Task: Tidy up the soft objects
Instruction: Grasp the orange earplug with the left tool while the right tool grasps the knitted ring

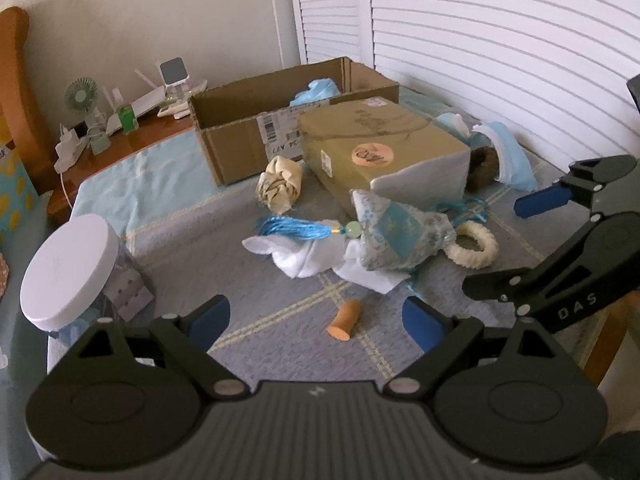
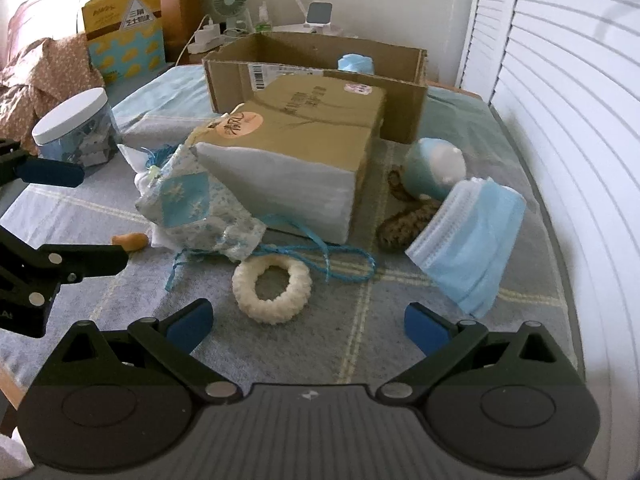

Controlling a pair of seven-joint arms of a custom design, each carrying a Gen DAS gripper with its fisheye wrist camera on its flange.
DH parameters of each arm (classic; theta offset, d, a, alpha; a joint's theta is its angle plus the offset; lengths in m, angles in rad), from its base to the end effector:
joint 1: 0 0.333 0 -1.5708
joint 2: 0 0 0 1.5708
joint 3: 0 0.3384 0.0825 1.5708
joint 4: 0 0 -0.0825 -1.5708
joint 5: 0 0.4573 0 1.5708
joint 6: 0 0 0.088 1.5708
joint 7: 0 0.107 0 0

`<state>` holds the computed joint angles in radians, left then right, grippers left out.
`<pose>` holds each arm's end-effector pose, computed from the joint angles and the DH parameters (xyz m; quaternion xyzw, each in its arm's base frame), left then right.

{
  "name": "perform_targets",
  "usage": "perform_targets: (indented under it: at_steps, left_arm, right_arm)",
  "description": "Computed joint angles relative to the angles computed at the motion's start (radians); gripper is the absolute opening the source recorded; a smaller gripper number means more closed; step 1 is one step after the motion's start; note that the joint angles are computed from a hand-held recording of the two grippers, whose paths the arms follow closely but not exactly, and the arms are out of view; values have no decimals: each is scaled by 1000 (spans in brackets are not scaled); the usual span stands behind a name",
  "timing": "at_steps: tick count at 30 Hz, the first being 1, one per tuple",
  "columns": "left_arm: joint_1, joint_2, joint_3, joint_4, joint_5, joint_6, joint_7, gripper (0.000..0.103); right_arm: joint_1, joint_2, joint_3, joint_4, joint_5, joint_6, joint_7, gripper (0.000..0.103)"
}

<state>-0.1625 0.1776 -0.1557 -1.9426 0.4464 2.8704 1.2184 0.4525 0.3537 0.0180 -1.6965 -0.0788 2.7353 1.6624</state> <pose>0.6668 -0.2396 0.4622 -0.5351 0.7543 -0.2717 0.2662 0.6894 0.3522 0.4569 -0.7943 0.5057 -0.1833 0.2823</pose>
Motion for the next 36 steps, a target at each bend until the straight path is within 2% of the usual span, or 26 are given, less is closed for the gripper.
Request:
perform_targets:
  at_steps: [6,11,14,17,20,23,27,29,36]
  left_arm:
    - [6,0,-6,-2,-21,29,12,91]
    - [14,2,-23,-3,-51,84,78,89]
    - [12,5,-33,-3,-67,87,126,79]
    - [-3,6,-26,-2,-54,60,125,57]
    - [-5,8,-24,-3,-74,31,119,46]
    - [-26,1,0,-3,-32,-26,31,45]
    - [32,-20,-70,-24,-243,-57,198,44]
    - [40,-14,-84,-19,-318,-69,258,44]
    - [12,33,-57,30,-296,-55,213,46]
  right_arm:
    - [17,2,-19,-18,-36,51,26,103]
    - [12,-1,-15,-27,-31,64,16,103]
    - [10,-5,-14,-36,-27,78,9,103]
    - [7,-12,-11,-50,-19,92,-3,103]
    - [7,-15,-11,-57,-15,100,-9,103]
    - [10,-14,-14,-56,-14,102,-9,103]
    - [11,-14,-15,-58,-12,109,-11,103]
    - [13,-13,-17,-59,-13,112,-9,103]
    - [13,-18,-18,-70,-12,126,-12,103]
